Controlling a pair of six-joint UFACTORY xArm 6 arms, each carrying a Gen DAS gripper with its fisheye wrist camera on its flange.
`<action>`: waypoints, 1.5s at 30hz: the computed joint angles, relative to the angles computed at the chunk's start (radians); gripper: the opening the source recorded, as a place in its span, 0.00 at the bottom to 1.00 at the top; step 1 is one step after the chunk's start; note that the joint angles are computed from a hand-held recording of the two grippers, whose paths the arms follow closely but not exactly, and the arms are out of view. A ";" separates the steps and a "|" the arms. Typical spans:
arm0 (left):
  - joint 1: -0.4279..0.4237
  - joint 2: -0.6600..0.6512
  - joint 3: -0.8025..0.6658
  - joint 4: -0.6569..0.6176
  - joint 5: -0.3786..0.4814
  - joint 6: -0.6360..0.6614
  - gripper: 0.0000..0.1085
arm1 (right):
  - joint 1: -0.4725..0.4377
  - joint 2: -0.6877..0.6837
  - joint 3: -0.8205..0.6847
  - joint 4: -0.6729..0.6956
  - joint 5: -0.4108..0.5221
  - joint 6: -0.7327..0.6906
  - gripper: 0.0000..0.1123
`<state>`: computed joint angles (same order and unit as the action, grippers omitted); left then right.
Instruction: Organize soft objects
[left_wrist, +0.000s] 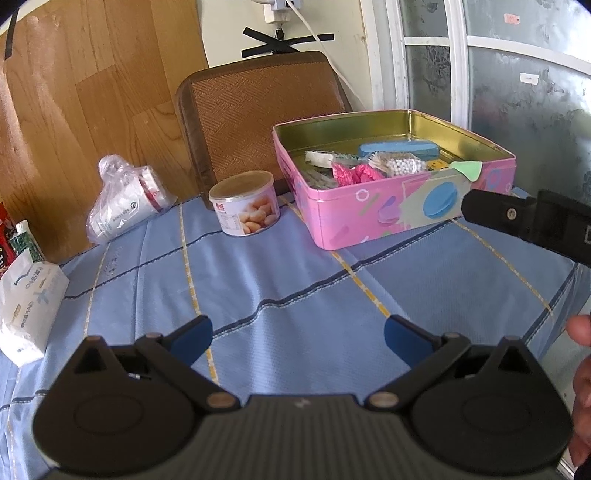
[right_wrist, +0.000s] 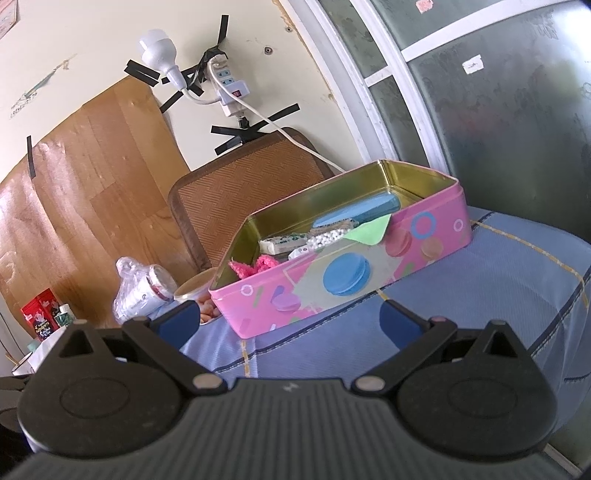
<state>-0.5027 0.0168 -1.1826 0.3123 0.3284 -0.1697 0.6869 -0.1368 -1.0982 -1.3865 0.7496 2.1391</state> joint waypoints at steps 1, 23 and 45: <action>-0.001 0.002 -0.002 -0.001 0.002 0.001 0.95 | 0.002 0.002 -0.002 0.003 0.004 0.000 0.92; -0.013 0.014 -0.010 -0.040 0.015 0.040 0.95 | -0.007 -0.004 0.011 0.009 -0.005 0.015 0.92; -0.015 0.015 -0.009 -0.089 0.018 0.091 0.95 | -0.005 -0.001 0.010 0.012 -0.002 0.015 0.92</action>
<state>-0.5172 0.0320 -1.1918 0.2234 0.3463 -0.0788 0.6816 -0.1377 -1.0880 -1.3740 0.7475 2.1543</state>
